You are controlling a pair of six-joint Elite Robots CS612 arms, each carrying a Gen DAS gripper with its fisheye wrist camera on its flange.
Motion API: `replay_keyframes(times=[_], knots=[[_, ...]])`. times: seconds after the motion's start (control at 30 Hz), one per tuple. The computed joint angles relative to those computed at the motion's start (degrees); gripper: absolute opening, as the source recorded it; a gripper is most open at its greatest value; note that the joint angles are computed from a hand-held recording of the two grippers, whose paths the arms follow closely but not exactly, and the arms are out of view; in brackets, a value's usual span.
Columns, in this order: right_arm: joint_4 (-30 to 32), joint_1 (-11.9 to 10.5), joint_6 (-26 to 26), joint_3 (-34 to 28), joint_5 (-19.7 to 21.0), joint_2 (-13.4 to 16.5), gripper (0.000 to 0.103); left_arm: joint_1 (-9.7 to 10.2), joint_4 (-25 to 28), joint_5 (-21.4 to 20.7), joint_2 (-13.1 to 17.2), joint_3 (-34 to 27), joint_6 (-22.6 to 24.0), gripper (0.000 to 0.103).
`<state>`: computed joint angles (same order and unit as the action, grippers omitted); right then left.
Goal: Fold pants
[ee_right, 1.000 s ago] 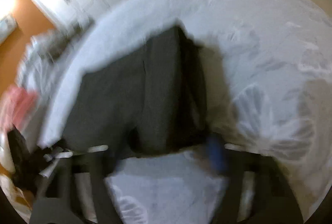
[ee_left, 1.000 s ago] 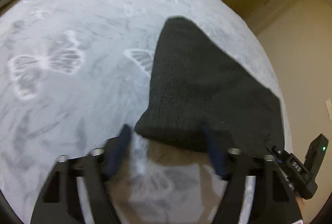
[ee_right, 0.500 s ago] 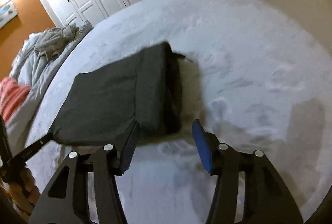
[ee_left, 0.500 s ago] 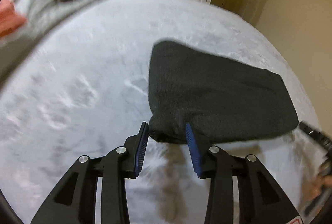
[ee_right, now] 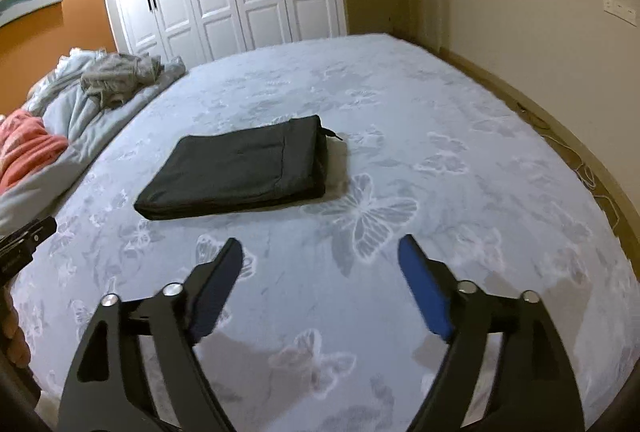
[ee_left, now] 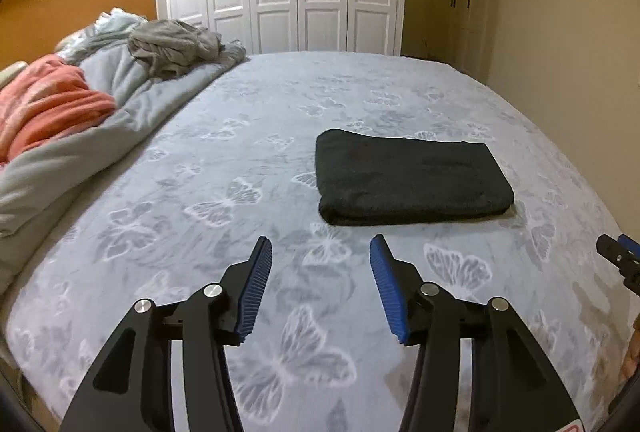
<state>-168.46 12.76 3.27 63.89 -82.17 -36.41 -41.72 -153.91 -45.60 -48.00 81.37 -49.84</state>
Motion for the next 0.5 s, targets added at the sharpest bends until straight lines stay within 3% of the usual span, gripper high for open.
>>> replay_keyframes(times=[0.1, 0.13, 0.2, 0.33, 0.43, 0.5], knots=[[-2.9, 0.2, 0.0, 3.2, 0.0, -1.2, 0.084, -0.8, -0.6, 1.0, -0.5, 1.6, -0.9, 0.054], [-3.7, 0.4, -0.3, 4.0, -0.4, -1.4, 0.089, -1.0, -0.4, 1.5, -0.6, 2.0, -1.7, 0.054], [-4.8, 1.0, -1.4, 4.9, -2.5, -1.4, 0.091, -1.27, -1.1, 2.0, -0.3, 2.6, -2.3, 0.056], [-3.4, 1.9, -3.6, 4.2, -5.3, -0.3, 0.091, -1.0, -5.4, 0.4, 1.4, 3.2, -2.2, 0.058], [-4.2, 2.6, -3.9, 3.3, -7.9, 1.0, 0.094, -0.49, -4.9, -1.5, 2.9, 2.1, -1.5, 0.059], [-5.1, 2.8, -3.1, 2.9, -8.2, 1.9, 0.094, -0.53, -4.8, -0.4, 4.0, 1.1, 0.3, 0.066]])
